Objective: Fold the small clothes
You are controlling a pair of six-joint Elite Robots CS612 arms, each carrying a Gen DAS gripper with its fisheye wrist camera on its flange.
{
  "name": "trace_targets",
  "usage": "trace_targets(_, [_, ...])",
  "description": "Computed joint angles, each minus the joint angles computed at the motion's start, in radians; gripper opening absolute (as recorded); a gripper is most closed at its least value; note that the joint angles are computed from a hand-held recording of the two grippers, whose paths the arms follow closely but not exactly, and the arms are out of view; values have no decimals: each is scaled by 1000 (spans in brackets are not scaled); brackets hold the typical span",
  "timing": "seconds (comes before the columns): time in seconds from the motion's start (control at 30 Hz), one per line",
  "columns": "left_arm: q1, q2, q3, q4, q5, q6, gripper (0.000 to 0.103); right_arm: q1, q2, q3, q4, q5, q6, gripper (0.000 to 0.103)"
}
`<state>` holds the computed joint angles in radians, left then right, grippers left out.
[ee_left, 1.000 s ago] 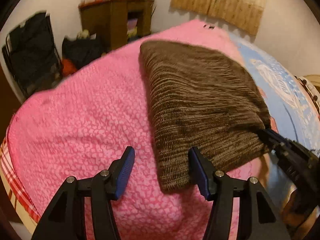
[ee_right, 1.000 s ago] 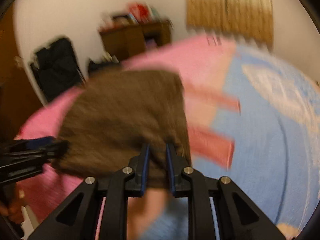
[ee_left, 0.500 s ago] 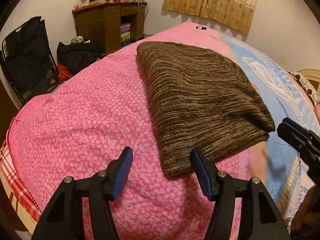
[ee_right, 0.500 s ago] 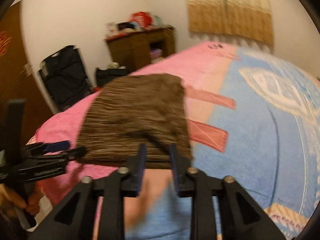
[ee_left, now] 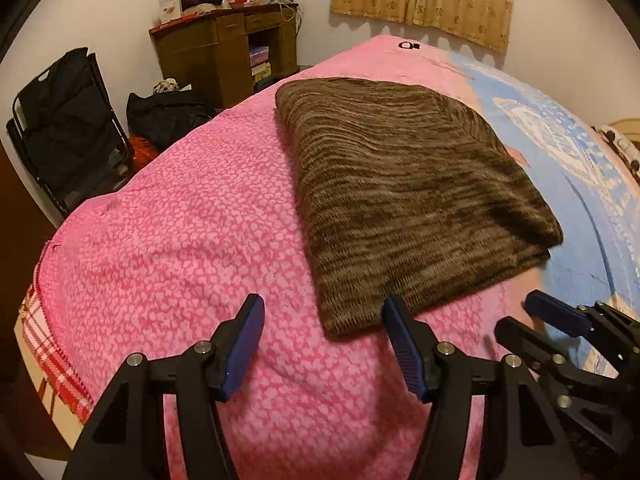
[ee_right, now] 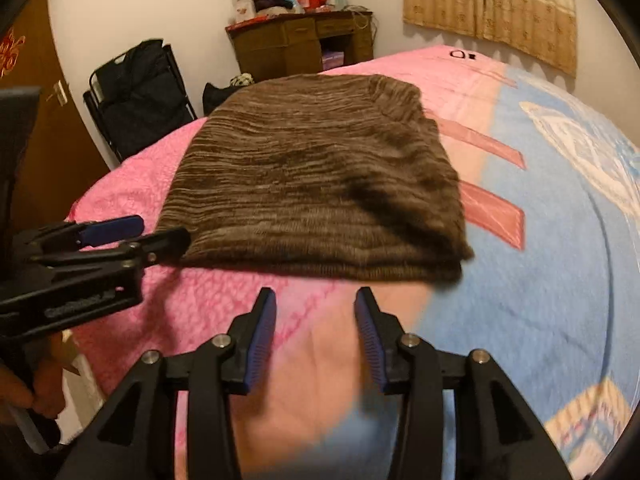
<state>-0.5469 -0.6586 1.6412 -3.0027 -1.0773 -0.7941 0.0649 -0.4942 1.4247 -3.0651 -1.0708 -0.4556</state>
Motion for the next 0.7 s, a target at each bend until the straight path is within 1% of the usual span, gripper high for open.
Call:
trace_targets(0.03, [-3, -5, 3, 7, -1, -1, 63, -5, -7, 11, 4, 20, 16, 46])
trace_targets(0.07, [-6, -9, 6, 9, -1, -2, 63, -11, -12, 21, -4, 35, 30, 49])
trace_targets(0.13, [-18, -24, 22, 1, 13, -10, 63, -20, -25, 54, -74, 42, 67, 58])
trace_targets(0.2, [-30, -41, 34, -12, 37, -11, 63, -29, -38, 82, -172, 47, 125, 72])
trace_targets(0.27, [-47, -64, 47, -12, 74, -9, 63, -40, -51, 99, -240, 66, 184, 77])
trace_targets(0.37, [-66, -88, 53, 8, 123, -13, 66, -49, -77, 132, -363, 33, 292, 84])
trace_targets(0.47, [-91, -101, 70, -19, 200, -4, 68, -63, -99, 176, -499, 4, 382, 97])
trace_targets(0.5, [-97, -102, 73, -36, 230, 9, 68, -68, -106, 192, -560, -6, 419, 99])
trace_targets(0.53, [-107, -102, 78, -50, 270, 20, 68, -71, -109, 197, -597, -13, 444, 99])
trace_targets(0.57, [-107, -100, 77, -57, 290, 32, 69, -75, -110, 198, -626, -17, 462, 100])
trace_targets(0.6, [-115, -100, 77, -59, 319, 37, 69, -78, -112, 207, -674, -24, 486, 102])
trace_targets(0.63, [-120, -99, 79, -66, 342, 44, 71, -80, -112, 215, -724, -30, 509, 103])
trace_targets(0.7, [-130, -99, 87, -96, 378, 55, 77, -81, -111, 225, -795, -51, 538, 103])
